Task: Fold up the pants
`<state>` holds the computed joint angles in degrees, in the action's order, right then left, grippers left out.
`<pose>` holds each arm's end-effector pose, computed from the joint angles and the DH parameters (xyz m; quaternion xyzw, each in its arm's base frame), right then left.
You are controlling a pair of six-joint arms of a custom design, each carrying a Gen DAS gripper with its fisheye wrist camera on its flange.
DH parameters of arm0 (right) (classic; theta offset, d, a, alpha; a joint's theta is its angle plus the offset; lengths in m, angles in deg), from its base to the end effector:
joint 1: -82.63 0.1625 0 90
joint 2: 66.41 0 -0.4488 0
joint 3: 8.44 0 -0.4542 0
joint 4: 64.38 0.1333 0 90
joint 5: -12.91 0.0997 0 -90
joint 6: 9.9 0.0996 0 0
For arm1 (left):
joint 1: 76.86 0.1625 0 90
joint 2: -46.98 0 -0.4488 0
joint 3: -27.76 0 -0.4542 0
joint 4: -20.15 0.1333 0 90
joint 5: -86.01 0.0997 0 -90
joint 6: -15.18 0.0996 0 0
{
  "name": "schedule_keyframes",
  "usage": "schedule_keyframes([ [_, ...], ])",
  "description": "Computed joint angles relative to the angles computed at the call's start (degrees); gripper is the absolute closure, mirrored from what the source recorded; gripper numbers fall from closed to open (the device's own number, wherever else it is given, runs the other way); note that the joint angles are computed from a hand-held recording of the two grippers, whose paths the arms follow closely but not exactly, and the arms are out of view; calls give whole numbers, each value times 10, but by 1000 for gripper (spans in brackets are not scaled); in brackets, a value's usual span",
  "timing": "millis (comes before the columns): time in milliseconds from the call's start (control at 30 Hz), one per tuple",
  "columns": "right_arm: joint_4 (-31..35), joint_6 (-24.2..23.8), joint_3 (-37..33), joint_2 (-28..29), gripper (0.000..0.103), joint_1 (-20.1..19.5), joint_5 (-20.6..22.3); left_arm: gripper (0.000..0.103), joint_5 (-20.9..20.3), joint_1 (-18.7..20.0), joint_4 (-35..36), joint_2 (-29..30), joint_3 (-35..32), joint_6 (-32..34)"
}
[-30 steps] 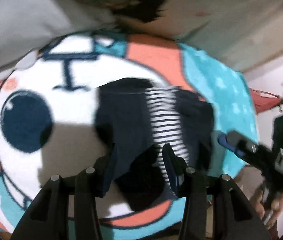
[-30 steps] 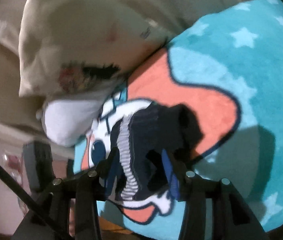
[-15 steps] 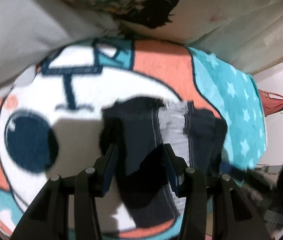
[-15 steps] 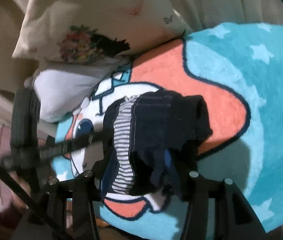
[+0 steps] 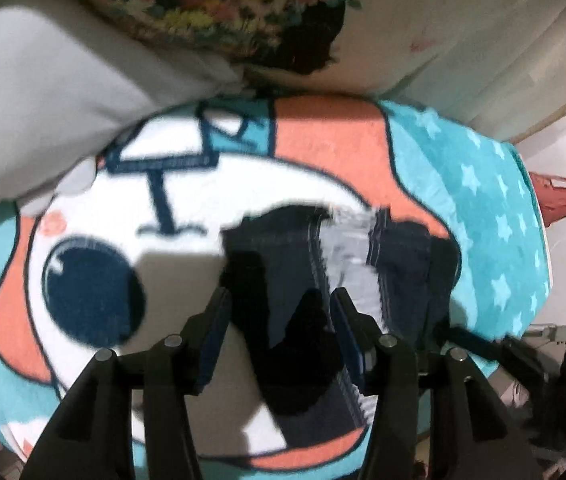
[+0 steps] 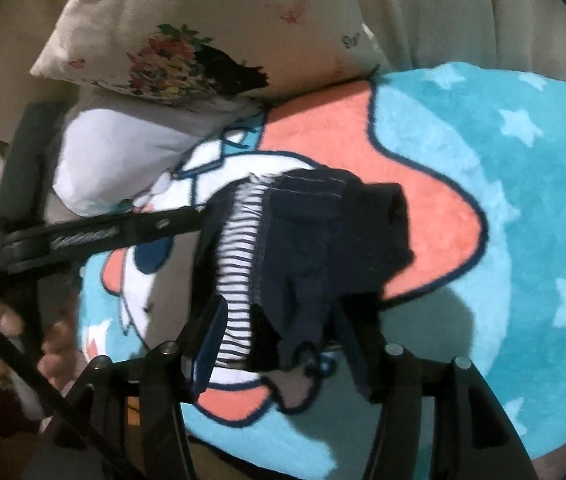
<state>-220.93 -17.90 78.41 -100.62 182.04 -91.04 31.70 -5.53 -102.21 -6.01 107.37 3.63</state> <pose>0.2332 -0.7386 -0.0160 0.1346 -0.9762 0.1217 0.1191 -0.0695 -0.8035 0.2468 0.0437 0.9498 -0.1258 0.2831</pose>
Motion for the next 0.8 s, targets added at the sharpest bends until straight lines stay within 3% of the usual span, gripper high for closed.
schedule_keyframes([
  [100,-5,16,-7,5,43,-3,-24,53,3,-4,8,-15,30,-10],
  [167,-23,27,-10,4,43,-5,-5,53,-4,-8,-2,-24,51,-3],
  [233,-31,25,-28,11,43,0,-6,53,22,-16,0,-22,66,1],
  [367,2,5,-80,46,43,9,-55,52,65,-26,7,-10,86,23],
  [467,48,6,-123,79,43,4,-86,52,57,-26,-1,-16,93,20],
  [533,42,12,-120,76,41,-2,-70,52,45,-24,-13,-27,101,13],
  [600,20,18,-97,56,41,-5,-37,52,64,-27,-30,-34,112,11],
  [733,-13,15,-58,34,40,2,-55,52,82,-25,-22,-34,114,-3],
  [800,5,27,-48,33,38,-3,-52,52,79,-20,-2,-27,107,-8],
])
